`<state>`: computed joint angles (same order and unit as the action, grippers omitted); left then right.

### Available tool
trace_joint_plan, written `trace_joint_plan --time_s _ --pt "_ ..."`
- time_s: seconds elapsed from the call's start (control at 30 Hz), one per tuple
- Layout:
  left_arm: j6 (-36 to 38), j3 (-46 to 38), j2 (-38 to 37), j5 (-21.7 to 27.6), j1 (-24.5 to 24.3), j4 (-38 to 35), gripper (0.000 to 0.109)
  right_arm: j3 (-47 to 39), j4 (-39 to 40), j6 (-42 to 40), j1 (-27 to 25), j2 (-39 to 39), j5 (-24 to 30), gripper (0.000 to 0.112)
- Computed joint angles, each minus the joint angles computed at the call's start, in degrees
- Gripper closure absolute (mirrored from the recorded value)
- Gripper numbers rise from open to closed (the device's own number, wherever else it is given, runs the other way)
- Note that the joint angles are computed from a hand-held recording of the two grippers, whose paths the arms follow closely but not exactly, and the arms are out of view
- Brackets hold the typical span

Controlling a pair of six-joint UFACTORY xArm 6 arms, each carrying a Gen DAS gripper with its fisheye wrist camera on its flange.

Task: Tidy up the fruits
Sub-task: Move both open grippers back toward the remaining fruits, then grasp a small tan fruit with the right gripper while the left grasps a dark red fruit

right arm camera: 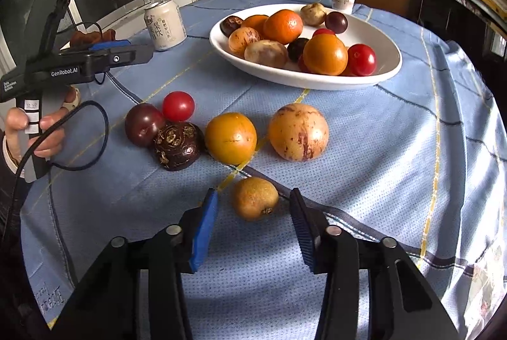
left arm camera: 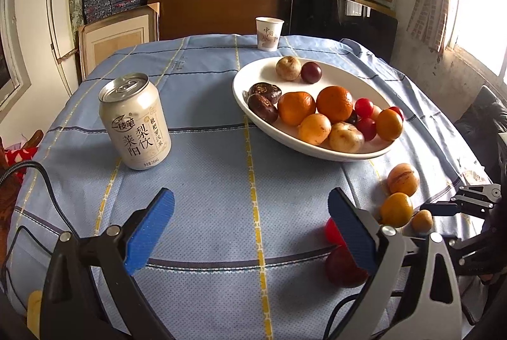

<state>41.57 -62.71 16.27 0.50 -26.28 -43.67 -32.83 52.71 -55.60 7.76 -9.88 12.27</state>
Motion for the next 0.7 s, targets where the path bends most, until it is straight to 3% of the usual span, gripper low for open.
trace_joint_plan --time_s 0.07,0.17,0.23,0.33,0.4,0.53,0.7 --pt "0.2 0.2 -0.1 0.0 0.0 -0.1 0.013 -0.8 3.4 -2.3 -1.1 0.0 2.1 0.083" --pt "-6.7 1.2 -0.1 -0.2 0.8 7.8 0.013 -1.7 10.9 -7.5 -2.6 -0.5 3.8 0.083" --pt "-6.3 1.2 -0.1 0.4 0.9 7.9 0.013 -2.8 21.7 -15.4 -6.5 -2.5 11.3 0.083" --pt "5.3 0.2 -0.8 5.2 0.3 -1.8 0.013 -3.2 29.5 -20.3 -11.5 -4.0 19.7 0.083" --pt "14.7 0.2 -2.0 9.9 0.2 -7.5 0.013 -3.5 30.4 -20.1 -13.2 -3.7 22.2 0.083" --pt "27.5 2.9 -4.2 9.3 -1.6 -14.2 0.013 -3.9 29.3 -18.0 -12.2 -2.7 19.2 0.083" --pt "28.8 4.0 -4.2 10.8 -2.6 -12.4 0.013 -4.0 28.8 -18.2 -11.4 -2.5 18.8 0.083"
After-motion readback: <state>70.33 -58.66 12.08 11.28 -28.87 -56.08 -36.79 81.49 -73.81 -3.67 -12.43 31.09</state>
